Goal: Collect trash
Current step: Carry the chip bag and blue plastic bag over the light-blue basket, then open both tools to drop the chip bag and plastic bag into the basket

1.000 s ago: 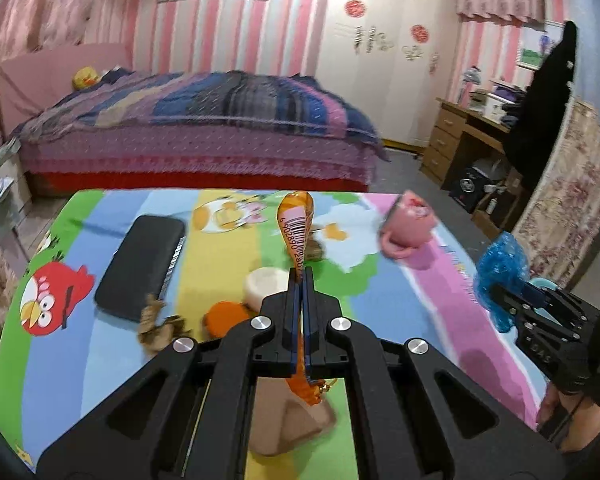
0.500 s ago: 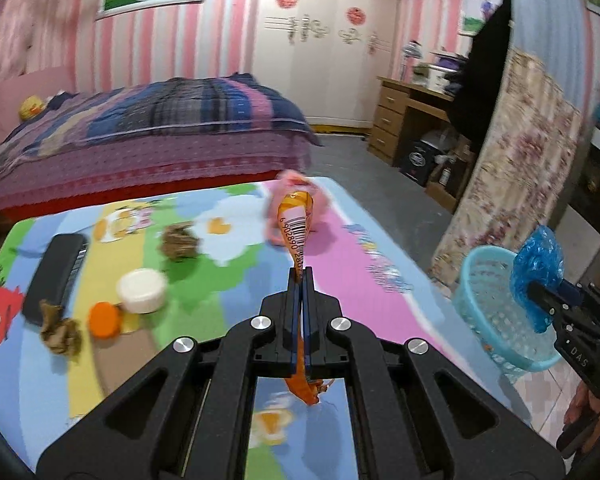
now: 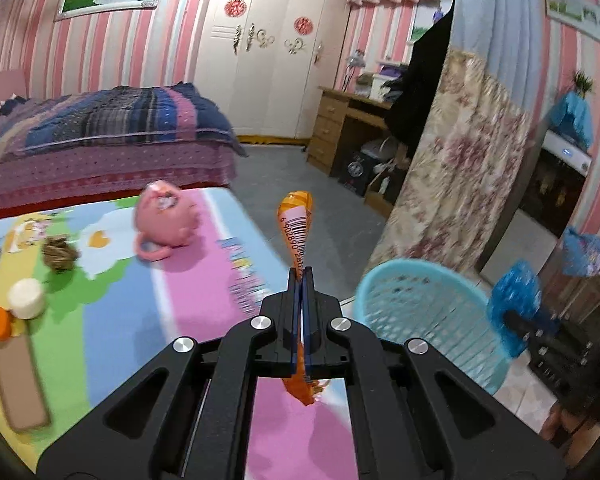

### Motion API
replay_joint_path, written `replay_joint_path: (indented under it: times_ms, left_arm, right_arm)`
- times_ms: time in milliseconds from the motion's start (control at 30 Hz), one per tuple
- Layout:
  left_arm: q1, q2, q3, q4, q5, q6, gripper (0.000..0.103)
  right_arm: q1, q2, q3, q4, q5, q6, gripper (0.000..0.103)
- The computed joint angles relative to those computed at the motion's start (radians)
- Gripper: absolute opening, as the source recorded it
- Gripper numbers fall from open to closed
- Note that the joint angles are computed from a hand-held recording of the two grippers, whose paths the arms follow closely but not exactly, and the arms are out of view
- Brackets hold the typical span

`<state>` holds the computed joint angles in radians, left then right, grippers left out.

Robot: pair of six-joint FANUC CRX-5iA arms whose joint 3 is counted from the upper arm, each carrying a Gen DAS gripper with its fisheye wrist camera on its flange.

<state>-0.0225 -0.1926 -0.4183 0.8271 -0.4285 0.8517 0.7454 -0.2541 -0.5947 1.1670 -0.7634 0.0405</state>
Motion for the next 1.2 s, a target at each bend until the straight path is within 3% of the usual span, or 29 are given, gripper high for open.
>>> replay_joint_path:
  times_ms: [67, 167, 533, 667, 800, 867, 900, 933, 967, 1033, 1200]
  left_arm:
    - [-0.028, 0.012, 0.001, 0.025, 0.01, -0.006, 0.0]
    - [-0.061, 0.04, 0.033, -0.013, -0.014, 0.036, 0.0]
    - [-0.183, 0.113, 0.142, -0.128, 0.027, 0.113, 0.0]
    - [-0.214, 0.165, 0.205, -0.325, 0.016, 0.227, 0.0]
    - [-0.215, 0.211, 0.257, -0.439, -0.03, 0.314, 0.0]
    - [-0.205, 0.219, 0.265, -0.445, -0.045, 0.319, 0.002]
    - [-0.194, 0.223, 0.268, -0.426, -0.065, 0.3, 0.005]
    - [-0.188, 0.219, 0.261, -0.42, -0.06, 0.297, 0.02]
    - [-0.183, 0.212, 0.256, -0.427, -0.053, 0.309, 0.045]
    - [-0.175, 0.194, 0.248, -0.473, -0.03, 0.353, 0.064]
    - [-0.145, 0.179, 0.284, -0.657, -0.066, 0.499, 0.08]
  right_arm:
    - [-0.014, -0.012, -0.014, 0.0, 0.002, -0.003, 0.03]
    - [-0.036, -0.023, -0.022, -0.009, 0.007, -0.001, 0.03]
    - [-0.099, -0.038, -0.023, -0.021, 0.025, 0.053, 0.03]
    - [-0.119, -0.031, -0.029, -0.036, 0.047, 0.045, 0.03]
    - [-0.124, -0.011, -0.027, -0.055, 0.057, 0.041, 0.03]
    - [-0.127, -0.004, -0.024, -0.056, 0.061, 0.042, 0.03]
    - [-0.127, 0.003, -0.02, -0.058, 0.063, 0.044, 0.03]
    - [-0.126, 0.006, -0.018, -0.058, 0.063, 0.045, 0.03]
    - [-0.126, 0.01, -0.016, -0.057, 0.063, 0.044, 0.03]
    - [-0.124, 0.018, -0.01, -0.052, 0.063, 0.041, 0.03]
    - [-0.12, 0.025, -0.004, -0.049, 0.059, 0.038, 0.03]
